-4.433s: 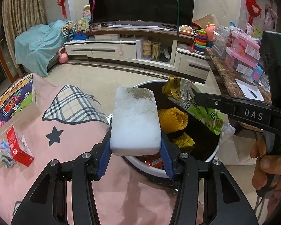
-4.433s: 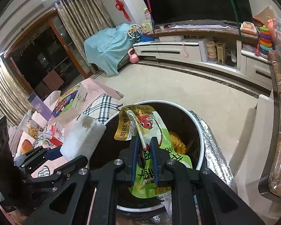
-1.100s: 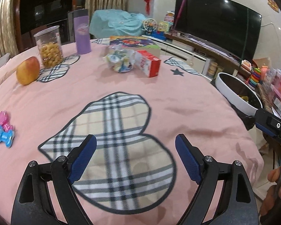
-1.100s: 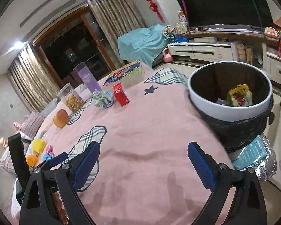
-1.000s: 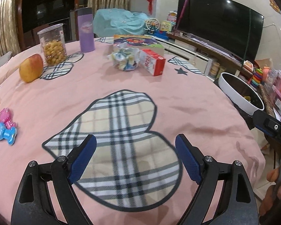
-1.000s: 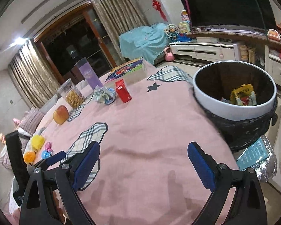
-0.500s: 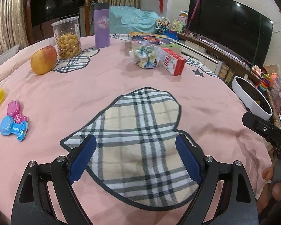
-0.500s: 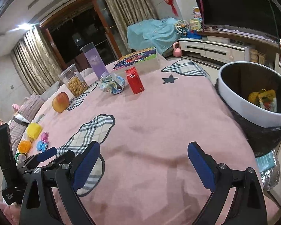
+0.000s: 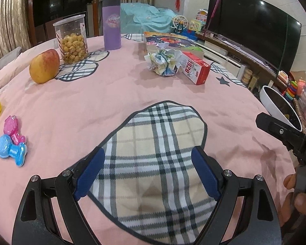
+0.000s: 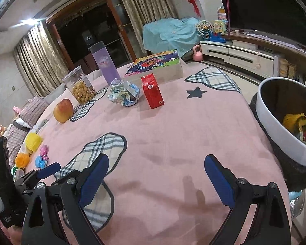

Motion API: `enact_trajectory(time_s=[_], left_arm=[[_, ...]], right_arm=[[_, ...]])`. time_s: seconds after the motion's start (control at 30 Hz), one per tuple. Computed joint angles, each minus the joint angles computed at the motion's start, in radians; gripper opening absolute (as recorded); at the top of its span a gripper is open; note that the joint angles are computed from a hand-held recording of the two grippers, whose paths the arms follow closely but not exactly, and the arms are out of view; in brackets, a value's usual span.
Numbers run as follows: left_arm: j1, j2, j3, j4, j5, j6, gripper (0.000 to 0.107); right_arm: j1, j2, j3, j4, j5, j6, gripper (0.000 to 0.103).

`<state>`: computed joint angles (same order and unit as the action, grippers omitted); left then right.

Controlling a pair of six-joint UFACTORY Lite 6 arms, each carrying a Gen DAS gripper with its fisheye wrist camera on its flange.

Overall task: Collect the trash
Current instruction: 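Withdraw both tools from the bin back toward the table, then grasp the crumpled paper wrapper with the left tool while the right tool grasps the red juice box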

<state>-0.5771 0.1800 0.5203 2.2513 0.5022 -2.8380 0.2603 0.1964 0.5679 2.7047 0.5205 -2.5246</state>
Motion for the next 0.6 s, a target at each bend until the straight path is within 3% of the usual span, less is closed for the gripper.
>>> enact_trajectory(time_s=[0.6], left_arm=[[0.192, 0.187, 0.263, 0.176, -0.159, -0.004, 0.089]], right_arm=[[-0.023, 0.270, 0.369, -0.184, -0.092, 0.139, 0.096]])
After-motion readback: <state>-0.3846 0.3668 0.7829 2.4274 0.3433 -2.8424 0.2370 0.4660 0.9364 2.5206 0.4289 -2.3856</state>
